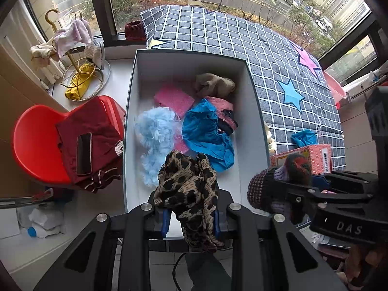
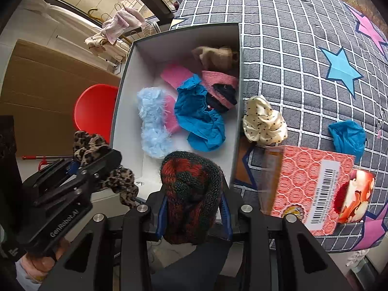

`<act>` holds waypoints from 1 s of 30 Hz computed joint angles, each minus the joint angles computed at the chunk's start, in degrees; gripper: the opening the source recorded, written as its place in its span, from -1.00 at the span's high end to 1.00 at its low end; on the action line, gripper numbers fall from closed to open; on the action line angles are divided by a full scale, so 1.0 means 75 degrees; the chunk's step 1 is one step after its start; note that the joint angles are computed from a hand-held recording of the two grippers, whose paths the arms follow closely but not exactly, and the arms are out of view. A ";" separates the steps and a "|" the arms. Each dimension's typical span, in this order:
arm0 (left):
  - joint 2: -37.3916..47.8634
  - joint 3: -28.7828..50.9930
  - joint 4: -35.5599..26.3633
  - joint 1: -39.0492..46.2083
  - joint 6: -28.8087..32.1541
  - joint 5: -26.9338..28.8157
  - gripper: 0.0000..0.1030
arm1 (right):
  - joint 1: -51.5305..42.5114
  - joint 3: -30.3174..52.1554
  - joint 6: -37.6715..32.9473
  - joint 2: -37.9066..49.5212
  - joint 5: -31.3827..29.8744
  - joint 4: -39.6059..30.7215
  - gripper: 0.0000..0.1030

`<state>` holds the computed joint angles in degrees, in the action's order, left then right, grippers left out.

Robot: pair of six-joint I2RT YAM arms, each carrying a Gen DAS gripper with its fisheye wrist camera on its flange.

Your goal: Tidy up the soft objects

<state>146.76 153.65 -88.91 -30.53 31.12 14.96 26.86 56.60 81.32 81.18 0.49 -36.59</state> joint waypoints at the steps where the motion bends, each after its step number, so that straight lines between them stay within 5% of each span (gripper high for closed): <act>1: 0.0023 0.0011 0.0013 -0.0020 -0.0021 -0.0030 0.46 | -0.0021 0.0014 -0.0030 0.0043 -0.0027 0.0027 0.30; 23: -0.0123 -0.0625 0.0473 -0.0164 -0.0160 -0.0165 0.46 | -0.0103 0.0217 -0.0201 0.0504 -0.0228 0.0214 0.30; 30: -0.0379 -0.1140 0.0833 -0.0174 -0.0079 -0.0130 0.24 | -0.0128 0.0225 -0.0233 0.0577 -0.0262 0.0286 0.30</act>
